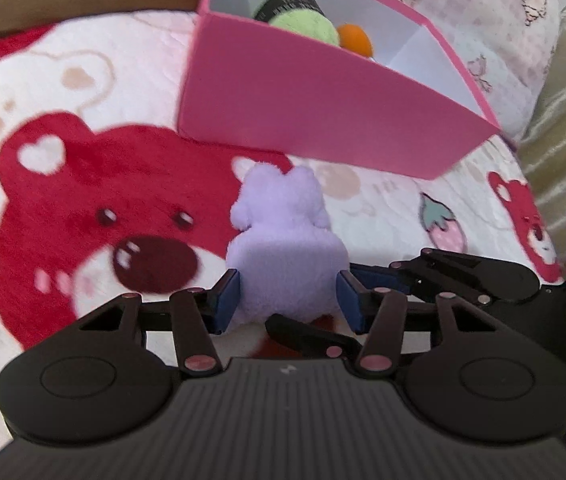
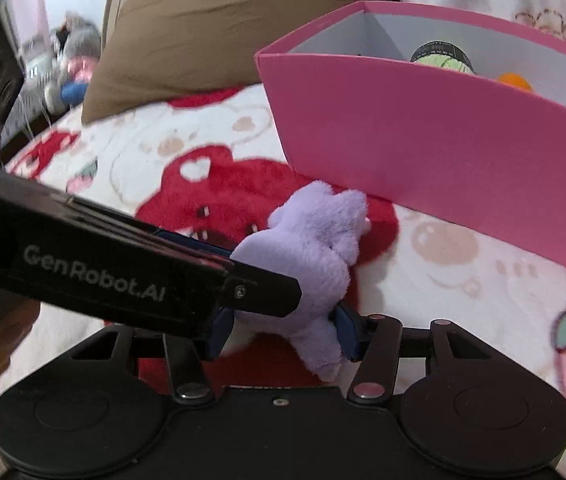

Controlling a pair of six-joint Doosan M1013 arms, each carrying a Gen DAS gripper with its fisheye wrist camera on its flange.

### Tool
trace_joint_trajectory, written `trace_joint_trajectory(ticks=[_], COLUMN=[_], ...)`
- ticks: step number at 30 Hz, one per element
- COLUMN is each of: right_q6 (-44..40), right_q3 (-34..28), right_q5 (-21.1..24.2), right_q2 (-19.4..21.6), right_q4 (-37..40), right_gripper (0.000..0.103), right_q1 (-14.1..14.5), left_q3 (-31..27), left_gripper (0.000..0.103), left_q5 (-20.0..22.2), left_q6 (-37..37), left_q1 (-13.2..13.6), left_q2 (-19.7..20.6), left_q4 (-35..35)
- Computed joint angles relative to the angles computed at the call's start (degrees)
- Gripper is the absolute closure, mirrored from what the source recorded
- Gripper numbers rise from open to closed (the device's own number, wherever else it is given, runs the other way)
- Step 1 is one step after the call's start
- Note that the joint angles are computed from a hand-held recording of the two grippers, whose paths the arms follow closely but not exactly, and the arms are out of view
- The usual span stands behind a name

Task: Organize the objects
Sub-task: 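Lower the open left tool around the lilac plush toy, then close the left tool on the lilac plush toy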

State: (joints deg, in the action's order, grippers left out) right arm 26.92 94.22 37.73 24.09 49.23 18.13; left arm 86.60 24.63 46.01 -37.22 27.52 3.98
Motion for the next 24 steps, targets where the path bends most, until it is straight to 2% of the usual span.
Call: trace_joint_trajectory(ticks=[3,4,7,9,14,16,24], right_q6=[2.6,2.8,3.6,4.6,5.1,5.5,4.3], right_q3=[0.2,0.4,1.0,0.7,1.0,1.0,2.1], right_q5=[0.7,0.1,-2.7,-2.2,-3.0,-3.0,-4.7], right_q2=[-0.8,-1.1,-1.5,-1.1,-0.7,-0.4,-0.3], right_q4=[-2.7,-2.8,-3.7,-3.9,-4.1,-2.7,1.1], right_gripper=[0.039,0.034,0.032,0.032,0.032,0.032,0.033], right_q1=[-0.5,-0.6,-0.5,-0.6,-0.6,-0.8,-0.5], left_q3=[0.4,0.2,-1.4,-2.5,-2.9,-2.8,-2.2], left_gripper=[0.052,0.052,0.052,0.052,0.052,0.056,0.061], left_q5=[-1.8,-1.8,1.0,3.3,3.7,3.3,2.4], left_q6=[1.7,1.3,-5.0,-7.5,-8.5,-9.0,-10.7], left_q1=[0.3,0.3,-1.0,-1.5,-1.3,-1.3,-1.5], left_q2=[0.0,0.1,0.8,1.4,2.1,2.1,1.8], left_q4=[-7.7,-8.4,1.7,6.2,5.7,5.7,7.0])
